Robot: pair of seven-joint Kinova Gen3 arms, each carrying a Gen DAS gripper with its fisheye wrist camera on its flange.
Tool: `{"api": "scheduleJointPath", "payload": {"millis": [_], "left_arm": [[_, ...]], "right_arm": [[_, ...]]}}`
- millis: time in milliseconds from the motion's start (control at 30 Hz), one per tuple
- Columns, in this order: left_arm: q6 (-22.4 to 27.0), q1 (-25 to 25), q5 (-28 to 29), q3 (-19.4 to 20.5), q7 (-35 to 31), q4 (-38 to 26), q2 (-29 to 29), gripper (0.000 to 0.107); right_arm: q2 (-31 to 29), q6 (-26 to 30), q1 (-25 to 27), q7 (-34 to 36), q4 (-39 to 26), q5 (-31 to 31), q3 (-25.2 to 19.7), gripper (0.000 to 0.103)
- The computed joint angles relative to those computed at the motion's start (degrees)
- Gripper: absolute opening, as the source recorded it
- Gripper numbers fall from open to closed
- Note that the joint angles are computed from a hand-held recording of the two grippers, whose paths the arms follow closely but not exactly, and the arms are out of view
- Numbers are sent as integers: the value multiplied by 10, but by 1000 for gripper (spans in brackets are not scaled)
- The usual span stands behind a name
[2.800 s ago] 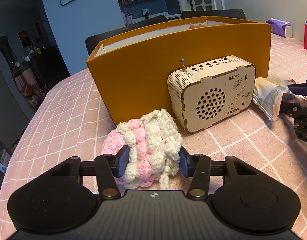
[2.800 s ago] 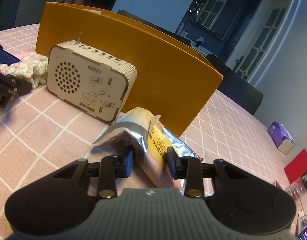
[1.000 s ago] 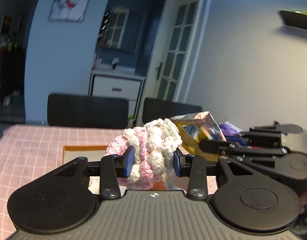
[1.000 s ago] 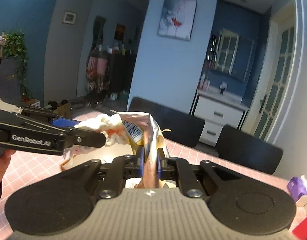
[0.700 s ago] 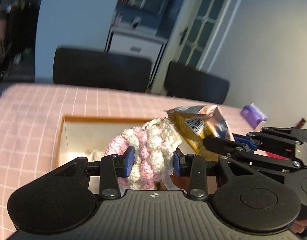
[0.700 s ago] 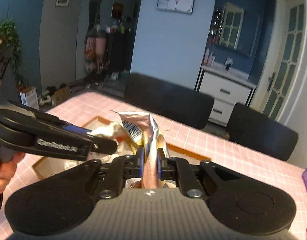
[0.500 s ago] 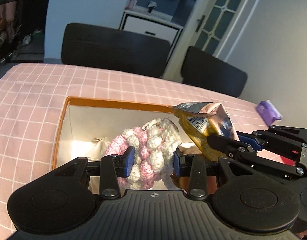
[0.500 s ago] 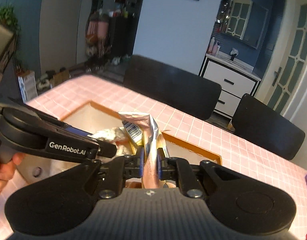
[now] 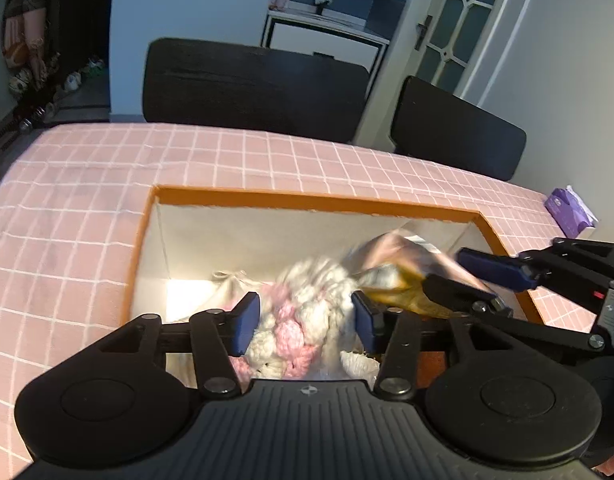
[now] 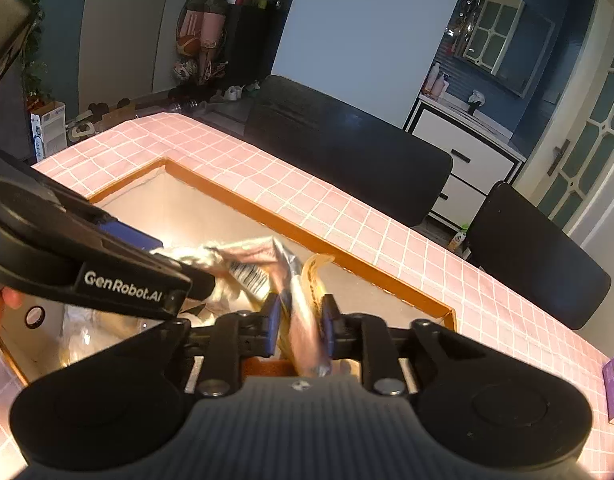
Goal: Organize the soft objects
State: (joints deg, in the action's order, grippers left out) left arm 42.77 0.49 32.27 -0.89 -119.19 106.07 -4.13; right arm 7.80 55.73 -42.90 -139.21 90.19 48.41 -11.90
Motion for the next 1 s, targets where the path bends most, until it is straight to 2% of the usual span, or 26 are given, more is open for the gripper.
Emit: {"api": "scheduleJointPath", "payload": {"millis": [33,100,267,533,667,833,1000], "left_arm": [[0,7,5,-9,-3,-1,-2,69],[5,7,31,-23,-25,4,-10,75],[0,-5,21,-12,-13,3,-26,75],[-47,22,35,-43,-52,34,-97,75],[-81,52,40,-67,-72,57,-152,73],[-130,127,42,-109,-104,107,-245,73],[-163,178,12,-113,-95,162,-346,73]], "right_arm": [[-1,3,-3,-8,2,7,0,41],[-5,7,-4,-16,4,10,-1,43],[-15,26,-5,-38,4,14,-7,49],[-63,53,-5,-111,17,31,-40,59],[-97,72,-5,-169,27,57,-75,64],[-128,131,-20,-254,43,111,-141,69],[-157,191,-38,-337,70,137,-209,73]]}}
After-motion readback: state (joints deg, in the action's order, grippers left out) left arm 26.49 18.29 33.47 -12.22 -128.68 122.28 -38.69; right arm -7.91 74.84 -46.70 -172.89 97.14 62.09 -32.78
